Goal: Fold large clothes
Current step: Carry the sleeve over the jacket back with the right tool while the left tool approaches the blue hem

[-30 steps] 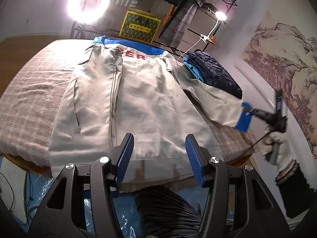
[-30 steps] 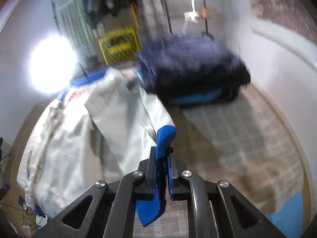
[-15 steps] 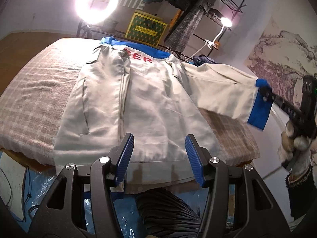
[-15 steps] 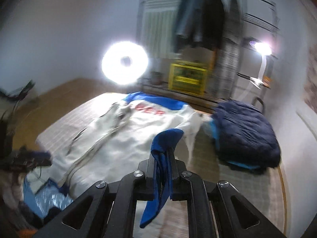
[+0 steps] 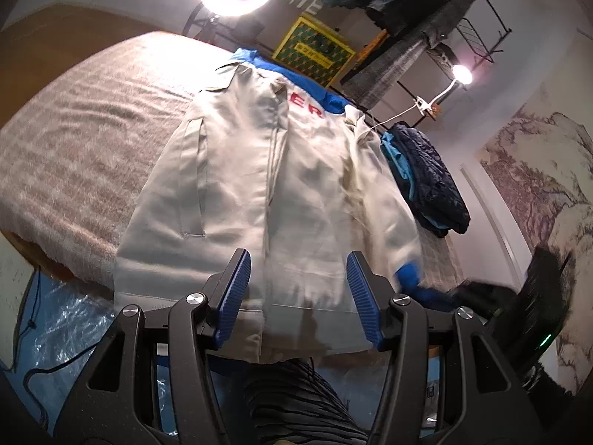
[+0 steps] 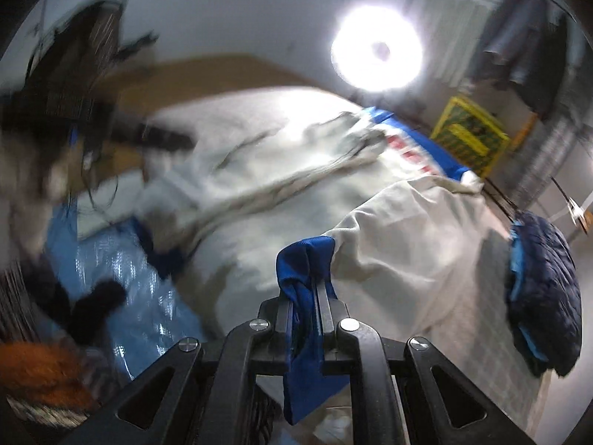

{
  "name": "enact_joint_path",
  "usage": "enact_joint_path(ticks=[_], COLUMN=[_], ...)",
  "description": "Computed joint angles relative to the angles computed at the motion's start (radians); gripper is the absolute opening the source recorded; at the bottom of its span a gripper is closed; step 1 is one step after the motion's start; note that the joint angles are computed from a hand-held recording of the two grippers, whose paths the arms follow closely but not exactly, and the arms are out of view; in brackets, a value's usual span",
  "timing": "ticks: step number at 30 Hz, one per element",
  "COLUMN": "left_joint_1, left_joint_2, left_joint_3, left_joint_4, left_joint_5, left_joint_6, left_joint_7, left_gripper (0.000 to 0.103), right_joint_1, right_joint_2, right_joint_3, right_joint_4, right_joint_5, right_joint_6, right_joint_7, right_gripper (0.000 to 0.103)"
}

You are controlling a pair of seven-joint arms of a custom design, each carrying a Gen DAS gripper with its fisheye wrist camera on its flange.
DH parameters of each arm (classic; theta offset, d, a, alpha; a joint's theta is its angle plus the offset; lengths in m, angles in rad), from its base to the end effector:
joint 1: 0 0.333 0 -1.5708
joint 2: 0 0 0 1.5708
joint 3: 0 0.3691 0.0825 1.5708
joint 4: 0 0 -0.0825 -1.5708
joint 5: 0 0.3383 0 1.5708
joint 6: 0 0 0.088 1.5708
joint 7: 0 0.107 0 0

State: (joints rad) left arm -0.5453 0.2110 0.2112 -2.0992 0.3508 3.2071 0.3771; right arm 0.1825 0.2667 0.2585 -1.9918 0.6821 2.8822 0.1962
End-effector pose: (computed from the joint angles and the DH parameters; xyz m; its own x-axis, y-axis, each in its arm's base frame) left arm 0.5500 -0.2365 0.5085 0.1991 -0.8017 0.5636 -0.6438 -0.5406 -0.5415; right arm 0.5778 0.2160 0.4733 0.8494 -0.4547 0.2677 -0.2188 -0.7652 -0.6055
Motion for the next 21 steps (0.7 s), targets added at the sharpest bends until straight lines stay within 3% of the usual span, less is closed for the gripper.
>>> enact_joint_path(ticks=[4, 6, 8, 11, 16, 18, 21], left_joint_1=[0.097, 0.158, 0.192, 0.221, 0.251, 0.264, 0.268], left_joint_2=[0.023, 0.040, 0.061, 0.097, 0.170, 0.206, 0.268], left_joint_3=[-0.118, -0.197, -0.249, -0.308, -0.391, -0.427, -0.459], left_joint_4=[0.023, 0.045, 0.075, 0.134, 0.253, 0.310, 0.404], left_joint_5=[-0.059, -0.102, -0.136, -0.178, -0.236, -0.262, -0.299], left_joint_6=[-0.019, -0.033, -0.049, -0.076, -0.136, -0.169, -0.227], left_joint_7=[0.066, 0.119, 0.170, 0.242, 0.372, 0.433, 0.512], left_gripper=[0.055, 0.055, 0.055, 0.055, 0.055, 0.055, 0.055], right_joint_1=[0.037, 0.007, -0.037, -0.092, -0.131, -0.133, -0.148], right_joint_2=[0.033, 0.036, 0.023, -0.007, 0.050, 0.123, 0.252], right_joint_3=[-0.033, -0.009, 0.015, 0.014, -0.076, -0.119, -0.136], right_joint_4=[-0.036, -0.041, -0.034, -0.006, 0.165, 0.285, 0.494], right_joint_5=[-0.131, -0.135, -0.097, 0.016, 0.131, 0.130, 0.108], right_joint_6=[0.029, 0.001, -0.086, -0.239, -0.432, -0.456, -0.484], right_joint_7=[0.047, 0.041, 0.004, -0.070, 0.013, 0.128, 0.287], right_gripper=[0.007, 0.022, 0.038, 0.041, 0.041, 0.041, 0.041])
